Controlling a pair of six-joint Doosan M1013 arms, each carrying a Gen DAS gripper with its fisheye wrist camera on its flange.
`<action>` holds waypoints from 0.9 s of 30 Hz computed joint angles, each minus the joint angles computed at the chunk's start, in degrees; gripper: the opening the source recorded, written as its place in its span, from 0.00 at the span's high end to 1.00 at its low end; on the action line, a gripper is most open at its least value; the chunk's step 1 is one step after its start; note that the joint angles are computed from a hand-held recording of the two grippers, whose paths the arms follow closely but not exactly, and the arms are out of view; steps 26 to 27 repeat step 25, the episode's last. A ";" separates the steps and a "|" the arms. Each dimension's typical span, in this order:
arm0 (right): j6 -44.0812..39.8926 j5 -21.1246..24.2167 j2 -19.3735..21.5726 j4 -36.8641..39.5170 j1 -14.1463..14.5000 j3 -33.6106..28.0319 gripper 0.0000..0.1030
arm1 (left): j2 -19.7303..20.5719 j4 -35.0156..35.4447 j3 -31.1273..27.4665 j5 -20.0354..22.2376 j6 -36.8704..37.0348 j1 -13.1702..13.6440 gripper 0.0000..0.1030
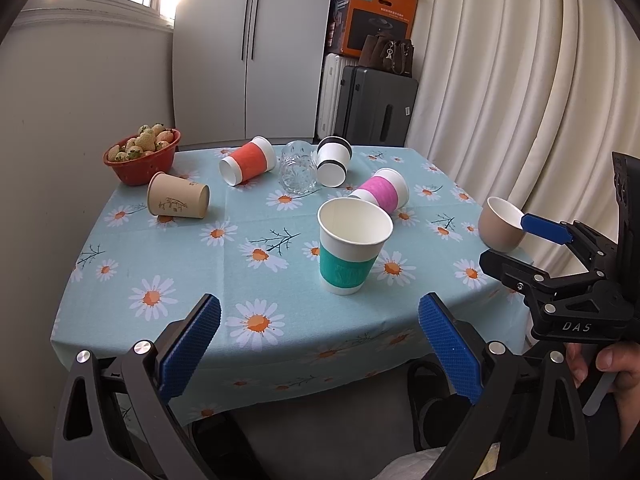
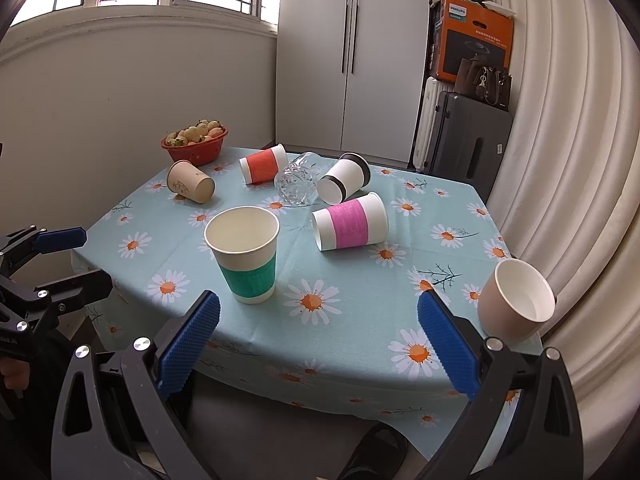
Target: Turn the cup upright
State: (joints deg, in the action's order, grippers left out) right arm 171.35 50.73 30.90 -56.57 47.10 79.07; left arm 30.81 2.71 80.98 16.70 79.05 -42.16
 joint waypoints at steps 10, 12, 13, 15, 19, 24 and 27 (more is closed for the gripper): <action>0.17 0.06 -0.12 -0.10 0.03 0.13 0.05 | 0.00 0.03 0.01 0.02 0.00 0.00 0.06; 0.07 0.07 -0.08 0.07 0.01 0.09 0.05 | -0.02 0.00 0.04 0.05 0.02 0.00 0.06; 0.02 0.13 -0.09 0.16 0.00 0.08 0.05 | 0.00 0.01 0.01 0.03 0.01 0.00 0.06; -0.02 0.16 -0.11 0.19 0.01 0.09 0.05 | 0.00 -0.05 0.02 -0.04 0.11 0.00 0.06; -0.07 0.42 -0.12 0.20 0.00 0.08 0.05 | 0.12 0.16 -0.17 0.18 0.11 0.00 0.06; 1.10 0.22 -0.45 -0.54 0.02 0.60 0.05 | 0.20 -0.57 -0.35 0.35 0.95 0.11 0.06; 0.99 0.19 -0.47 -0.41 -0.02 0.60 0.05 | 0.20 -0.75 -0.36 0.41 1.09 0.11 0.06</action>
